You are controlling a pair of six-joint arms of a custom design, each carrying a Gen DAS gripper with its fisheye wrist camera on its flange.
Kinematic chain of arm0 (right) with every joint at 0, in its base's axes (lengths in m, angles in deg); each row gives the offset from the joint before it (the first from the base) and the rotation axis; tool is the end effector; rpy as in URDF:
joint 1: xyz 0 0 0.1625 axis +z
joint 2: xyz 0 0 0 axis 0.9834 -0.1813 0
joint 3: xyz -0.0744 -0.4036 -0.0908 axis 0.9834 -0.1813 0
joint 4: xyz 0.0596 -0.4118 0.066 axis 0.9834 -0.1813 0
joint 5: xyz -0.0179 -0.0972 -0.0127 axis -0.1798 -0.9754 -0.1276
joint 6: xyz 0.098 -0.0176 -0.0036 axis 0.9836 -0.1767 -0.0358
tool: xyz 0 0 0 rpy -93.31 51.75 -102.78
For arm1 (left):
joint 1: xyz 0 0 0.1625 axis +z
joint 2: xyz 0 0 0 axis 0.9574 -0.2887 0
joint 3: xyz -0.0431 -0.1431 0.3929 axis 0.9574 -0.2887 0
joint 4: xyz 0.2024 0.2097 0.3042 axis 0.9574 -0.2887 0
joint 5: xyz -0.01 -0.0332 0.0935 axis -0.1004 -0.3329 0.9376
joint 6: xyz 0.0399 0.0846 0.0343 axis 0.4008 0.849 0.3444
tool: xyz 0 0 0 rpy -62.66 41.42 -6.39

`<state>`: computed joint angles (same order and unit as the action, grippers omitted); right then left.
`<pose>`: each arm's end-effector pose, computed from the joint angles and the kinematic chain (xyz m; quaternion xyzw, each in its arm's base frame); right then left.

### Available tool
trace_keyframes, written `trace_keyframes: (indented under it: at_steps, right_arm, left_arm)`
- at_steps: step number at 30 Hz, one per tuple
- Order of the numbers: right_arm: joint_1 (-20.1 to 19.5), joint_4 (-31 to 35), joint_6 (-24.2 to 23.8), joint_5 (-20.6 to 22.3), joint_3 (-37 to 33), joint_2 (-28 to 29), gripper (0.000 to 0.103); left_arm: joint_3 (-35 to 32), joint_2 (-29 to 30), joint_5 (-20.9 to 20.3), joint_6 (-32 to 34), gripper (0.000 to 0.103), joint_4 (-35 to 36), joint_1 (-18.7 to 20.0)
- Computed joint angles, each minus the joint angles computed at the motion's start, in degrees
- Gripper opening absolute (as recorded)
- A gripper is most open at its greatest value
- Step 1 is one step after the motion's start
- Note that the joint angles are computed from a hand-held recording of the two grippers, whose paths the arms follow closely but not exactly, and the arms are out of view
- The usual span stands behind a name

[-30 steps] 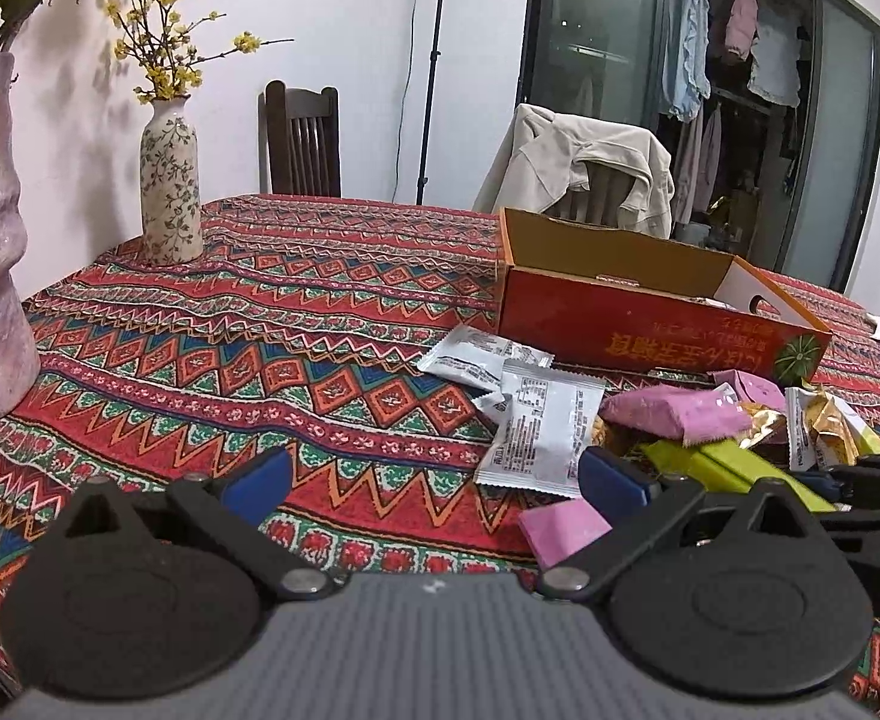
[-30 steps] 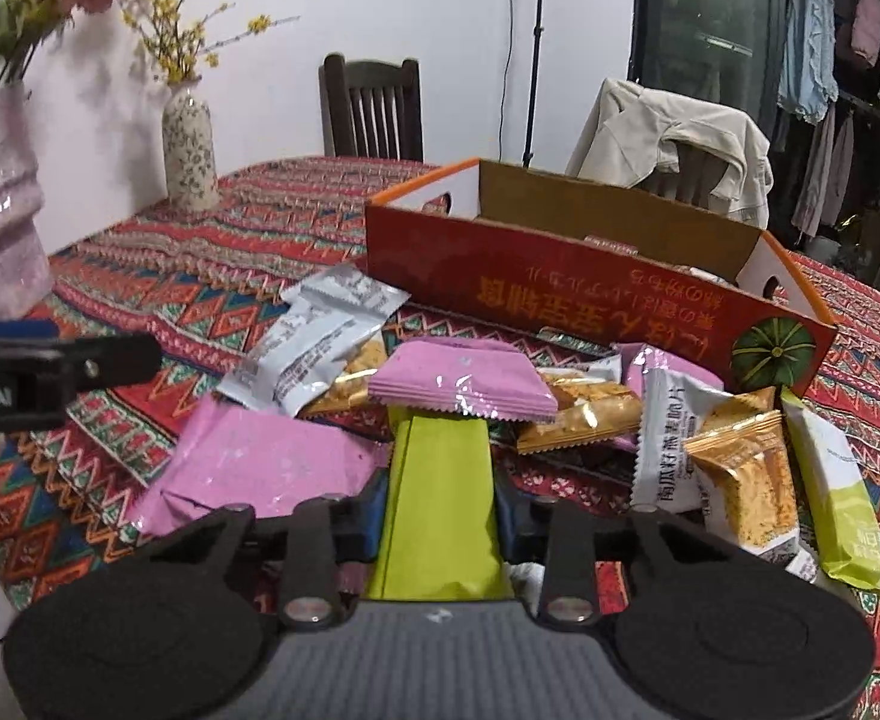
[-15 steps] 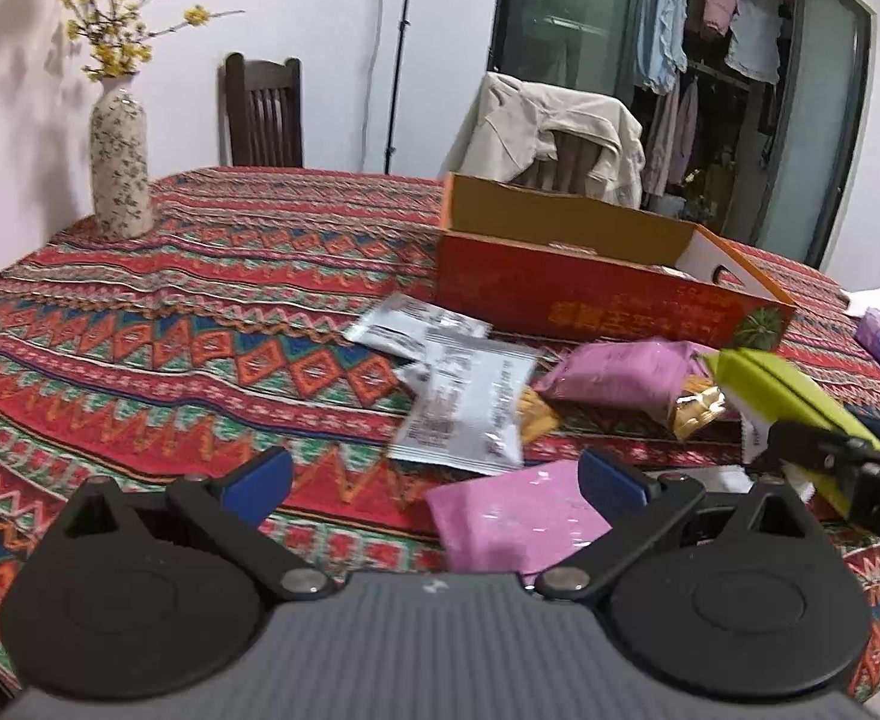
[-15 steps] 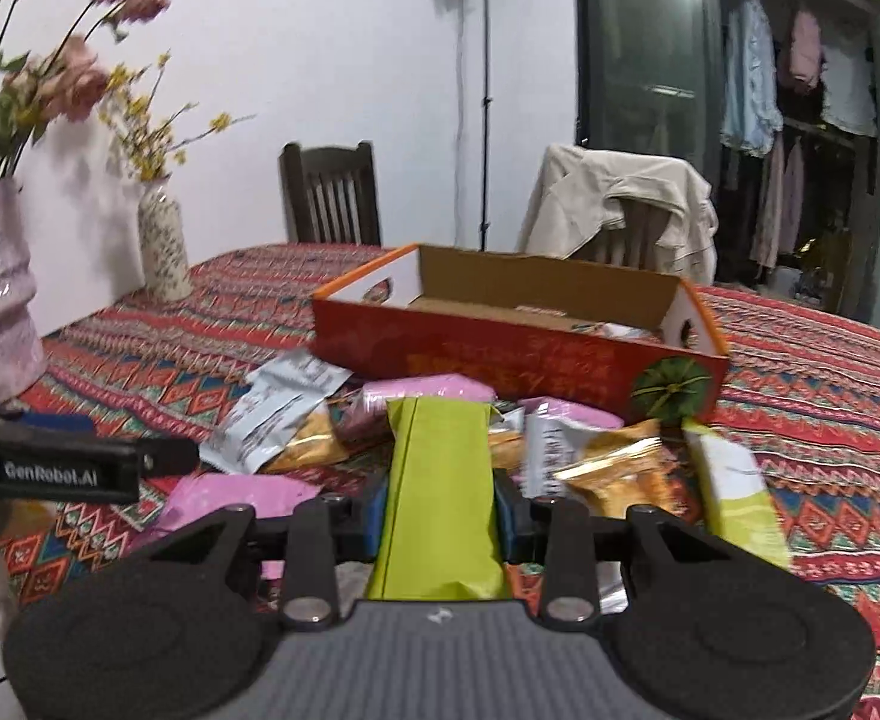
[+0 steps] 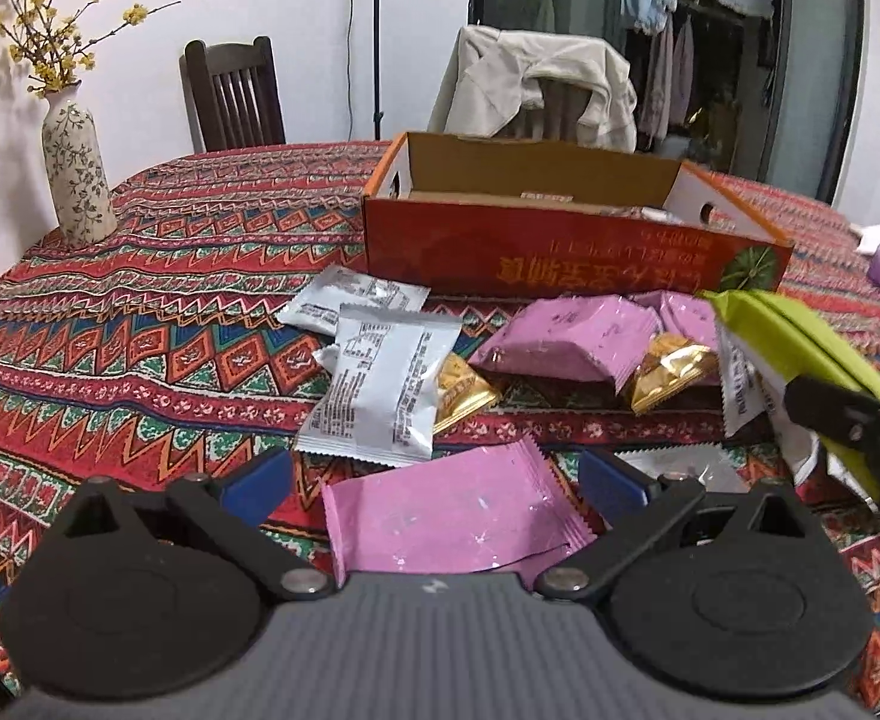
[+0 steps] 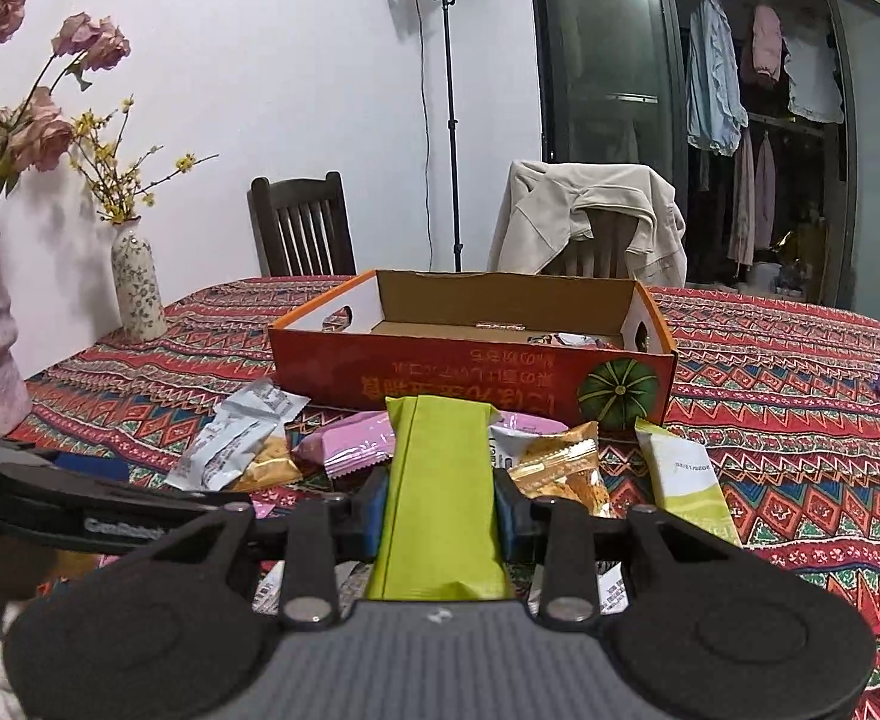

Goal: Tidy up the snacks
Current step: 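Grasp the lime-green bar packet with the right gripper and lift it, then grasp the pink packet with the left gripper and lift it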

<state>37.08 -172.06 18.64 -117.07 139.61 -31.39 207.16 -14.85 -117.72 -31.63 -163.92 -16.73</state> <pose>0.2840 -0.3773 -0.0612 0.2776 -0.8148 0.4577 0.2226 -0.0121 -0.4063 0.2502 0.1610 0.8327 -0.3933 0.3551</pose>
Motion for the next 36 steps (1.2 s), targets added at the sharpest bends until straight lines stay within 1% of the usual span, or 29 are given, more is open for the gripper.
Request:
trace_keyframes:
  at_steps: [1,3,5,8,12,14,17,19,20,21,22,26,29,30,32,35,36]
  right_arm:
    - [-0.20,-0.11,0.08,0.22,0.12,-0.06,0.033]
    - [-0.57,-0.32,0.21,0.66,0.39,-0.17,0.033]
    - [-1.05,-0.57,0.25,1.24,0.68,-0.29,0.033]
    - [-1.69,-1.06,0.50,2.02,1.18,-0.42,0.033]
    - [-2.16,-1.30,0.78,2.59,1.39,-0.50,0.033]
    - [-2.38,-1.51,0.82,2.87,1.53,-0.49,0.034]
    - [-2.44,-1.55,0.93,2.92,1.58,-0.50,0.034]
    - [-2.43,-1.99,0.89,3.09,1.79,-0.51,0.034]
    - [-2.46,-2.18,0.83,3.21,1.86,-0.53,0.034]
    - [-2.45,-2.32,0.78,3.21,1.91,-0.53,0.034]
    - [-2.41,-2.39,0.76,3.15,1.91,-0.54,0.034]
    - [-2.20,-2.72,0.54,3.20,1.98,-0.52,0.034]
    - [-2.05,-3.02,0.24,3.23,2.01,-0.53,0.034]
    - [-2.01,-3.06,0.18,3.26,1.97,-0.55,0.034]
    - [-1.87,-3.11,0.08,3.21,1.85,-0.49,0.034]
    - [-1.85,-3.15,-0.06,3.37,1.68,-0.39,0.034]
    - [-1.84,-3.18,-0.05,3.33,1.67,-0.37,0.034]
  left_arm:
    - [-0.10,0.41,1.02,-0.05,0.103,0.34,-0.11]
    - [-0.78,0.84,3.39,-1.47,0.103,3.42,-0.04]
    - [-1.29,0.17,3.17,-2.55,0.103,6.20,0.71]
    - [-1.44,0.09,3.72,-3.02,0.103,7.64,0.78]
    - [-2.50,-0.79,1.50,-7.06,0.103,13.79,2.43]
    - [-2.40,-0.84,0.05,-7.74,0.103,12.62,3.12]
    - [-1.25,0.13,0.48,-6.43,0.103,8.65,2.71]
    - [-0.37,0.40,-0.04,-4.61,0.098,5.67,2.52]
    - [0.04,0.07,-0.82,-3.68,0.089,4.87,2.41]
    - [0.50,-0.26,-1.46,-2.81,0.076,3.94,2.22]
    - [0.91,-0.42,-1.62,-2.44,0.072,3.06,1.95]
    - [1.48,-1.96,-3.72,-2.34,0.068,2.14,2.42]
    - [2.44,-2.70,-5.13,0.27,0.046,-1.98,2.19]
    - [2.57,-3.43,-5.88,0.78,0.041,-2.09,2.11]
    - [2.62,-4.48,-7.04,1.72,0.037,-2.09,2.08]
    - [2.81,-4.73,-7.66,3.11,0.033,-3.14,1.91]
    - [2.91,-4.84,-7.94,3.38,0.030,-3.57,1.84]
